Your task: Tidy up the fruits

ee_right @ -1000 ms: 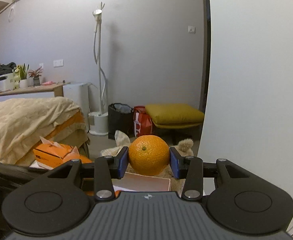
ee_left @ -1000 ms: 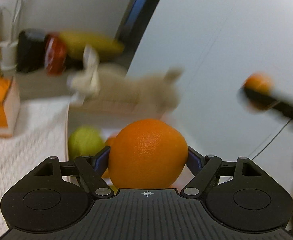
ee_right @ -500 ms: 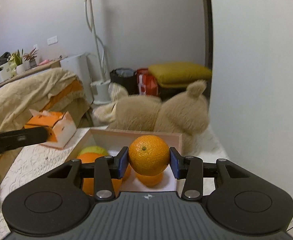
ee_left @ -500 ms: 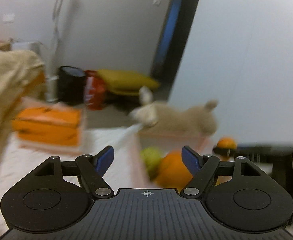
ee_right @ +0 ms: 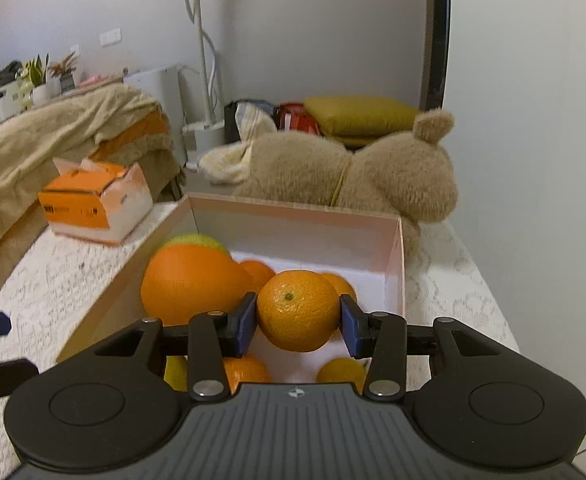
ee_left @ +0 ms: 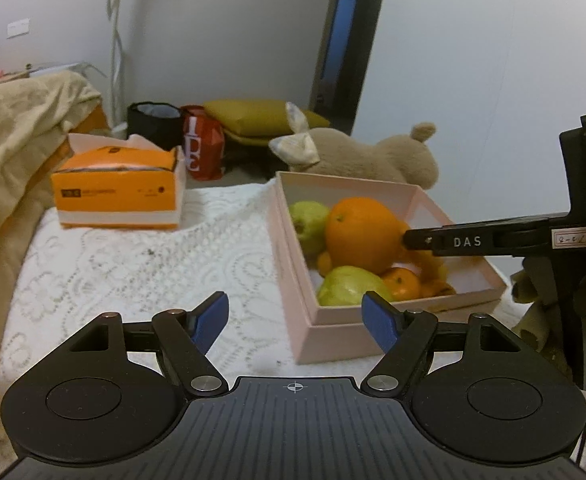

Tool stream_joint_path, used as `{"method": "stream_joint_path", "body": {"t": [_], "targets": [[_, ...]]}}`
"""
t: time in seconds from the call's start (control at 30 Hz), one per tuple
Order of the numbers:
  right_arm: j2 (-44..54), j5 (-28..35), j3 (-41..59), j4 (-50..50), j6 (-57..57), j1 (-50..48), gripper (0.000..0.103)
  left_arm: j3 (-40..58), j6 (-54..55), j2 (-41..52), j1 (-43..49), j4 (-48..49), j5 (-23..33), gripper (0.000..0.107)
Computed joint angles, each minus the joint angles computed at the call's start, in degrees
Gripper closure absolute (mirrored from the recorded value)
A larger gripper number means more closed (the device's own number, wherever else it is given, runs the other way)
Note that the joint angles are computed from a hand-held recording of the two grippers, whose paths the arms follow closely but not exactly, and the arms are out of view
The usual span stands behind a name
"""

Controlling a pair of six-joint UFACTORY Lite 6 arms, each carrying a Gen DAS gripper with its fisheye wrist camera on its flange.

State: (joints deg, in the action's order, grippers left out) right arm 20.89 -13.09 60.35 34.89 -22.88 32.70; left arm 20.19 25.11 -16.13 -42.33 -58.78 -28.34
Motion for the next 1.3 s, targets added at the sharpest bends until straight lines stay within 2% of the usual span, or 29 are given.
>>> {"method": "stream_joint_path", "body": {"t": [0.03,0.1,0.2,0.3,0.47,0.53,0.6,0.7,0.73,0.87,0.97,1.1,1.17,1.23,1.3], "targets": [[-1.21,0.05,-1.33,-2.40,2.24,-0.35,0.045,-0.70,0.84,-0.70,-1.81,-1.85,-0.97,0.028],[-4.07,-1.40,-4.77,-9.33,9.47,-0.52,0.037,-2.18,0.69,-0.95,-5.07,-4.08,-3.88,0.028],[-9.63,-4.39,-10.52,-12.57,13.95,0.63,0.032,-4.23,-0.64,0.58,-9.58,-7.48,-8.79,0.028],[-16.07,-7.08,-17.00,-8.24,9.88,4.74,0.022,-6.50,-2.99,2.62,-13.62,-11.25,-11.50,0.028],[-22.44,-12.77,-27.11,3.44,0.71,15.70,0.015,-8.70,-13.80,9.08,-18.71,-13.37,-16.49,0.028],[-20.52,-12.91,-28.04,3.36,2.28,17.74,0.014,-8.22,-17.21,12.11,-18.26,-11.42,-16.04,0.028],[-15.70,-12.89,-26.71,3.85,4.30,18.31,0.014,-6.15,-15.97,16.08,-20.61,-14.26,-18.36,0.028],[-7.39,-15.06,-22.62,13.49,-0.96,19.48,0.014,-2.91,-11.68,19.60,-22.44,-18.42,-19.02,0.028],[-5.29,-16.53,-21.87,15.06,-1.10,19.51,0.011,-2.28,-11.07,20.32,-22.62,-19.15,-19.10,0.027],[-6.17,-15.39,-22.97,10.86,5.34,16.66,0.004,0.85,-10.18,22.92,-21.89,-21.32,-18.96,0.024],[-4.99,-14.79,-21.22,15.02,1.24,17.06,0.000,4.36,-6.70,25.97,-21.83,-24.18,-19.34,0.023],[-4.00,-15.57,-21.03,15.05,2.18,17.35,0.000,4.77,-6.63,26.52,-21.97,-24.25,-19.65,0.023],[-3.95,-17.64,-22.41,13.58,4.58,18.07,0.000,4.14,-7.49,26.14,-21.81,-23.48,-19.66,0.023],[-3.20,-22.96,-24.89,9.25,8.38,19.10,0.000,4.12,-8.02,26.38,-22.00,-23.24,-19.94,0.023],[-3.25,-23.63,-25.67,6.37,11.65,18.27,0.000,4.44,-7.53,26.67,-22.07,-23.62,-20.14,0.023]]}}
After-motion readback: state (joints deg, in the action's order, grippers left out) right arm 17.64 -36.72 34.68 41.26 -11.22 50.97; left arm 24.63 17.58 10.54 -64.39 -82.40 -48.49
